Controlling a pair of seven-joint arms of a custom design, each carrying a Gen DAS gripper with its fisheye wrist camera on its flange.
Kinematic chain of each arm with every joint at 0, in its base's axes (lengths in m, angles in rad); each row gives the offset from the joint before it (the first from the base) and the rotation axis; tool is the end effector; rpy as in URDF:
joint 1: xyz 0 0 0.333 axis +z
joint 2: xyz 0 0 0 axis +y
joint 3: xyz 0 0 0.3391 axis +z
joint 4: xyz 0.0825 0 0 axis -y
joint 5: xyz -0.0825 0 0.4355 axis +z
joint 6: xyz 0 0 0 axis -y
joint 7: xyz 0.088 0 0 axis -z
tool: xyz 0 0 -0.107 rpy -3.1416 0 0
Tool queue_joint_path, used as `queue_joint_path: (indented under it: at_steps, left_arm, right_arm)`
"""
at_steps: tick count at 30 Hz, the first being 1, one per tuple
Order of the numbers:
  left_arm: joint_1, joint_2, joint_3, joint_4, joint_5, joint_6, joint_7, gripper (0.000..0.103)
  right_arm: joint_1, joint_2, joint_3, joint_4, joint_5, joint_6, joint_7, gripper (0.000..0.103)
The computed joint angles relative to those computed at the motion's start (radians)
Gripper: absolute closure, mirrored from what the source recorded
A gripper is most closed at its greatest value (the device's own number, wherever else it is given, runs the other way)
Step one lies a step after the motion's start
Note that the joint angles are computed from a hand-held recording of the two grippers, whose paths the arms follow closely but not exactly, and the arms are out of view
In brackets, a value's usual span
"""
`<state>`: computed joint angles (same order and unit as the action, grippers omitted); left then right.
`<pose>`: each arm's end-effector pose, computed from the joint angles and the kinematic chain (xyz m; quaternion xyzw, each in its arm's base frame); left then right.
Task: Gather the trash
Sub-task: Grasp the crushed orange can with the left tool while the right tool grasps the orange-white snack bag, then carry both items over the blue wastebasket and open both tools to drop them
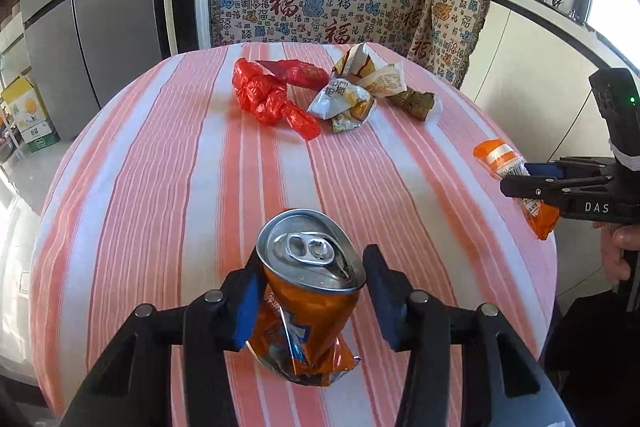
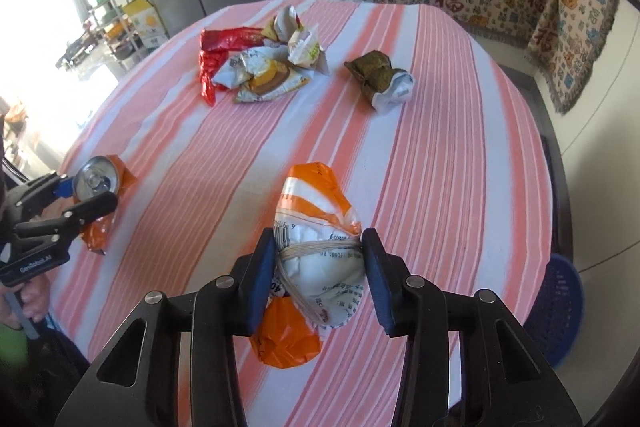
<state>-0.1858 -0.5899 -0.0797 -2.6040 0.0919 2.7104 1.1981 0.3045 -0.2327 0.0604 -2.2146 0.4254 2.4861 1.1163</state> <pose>0.4281 -0.1222 0.5216 -0.6756 0.6524 -0.2779 0.2018 0.5259 0.2009 0.5318 -0.8342 0.4678 -0.0729 0.2828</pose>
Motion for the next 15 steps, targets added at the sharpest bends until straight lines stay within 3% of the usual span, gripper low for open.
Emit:
queue_joint_path:
  at_steps: [9, 15]
  left_arm:
    - [-0.06, 0.112, -0.031, 0.123, -0.024, 0.036, 0.01, 0.055]
    - [-0.119, 0.258, -0.035, 0.26, -0.093, 0.061, 0.045, 0.055]
  right_arm:
    - [-0.022, -0.006, -0.062, 0.0, 0.153, -0.005, -0.06, 0.059]
    - [-0.082, -0.019, -0.112, 0.012, 0.241, -0.025, -0.097, 0.059]
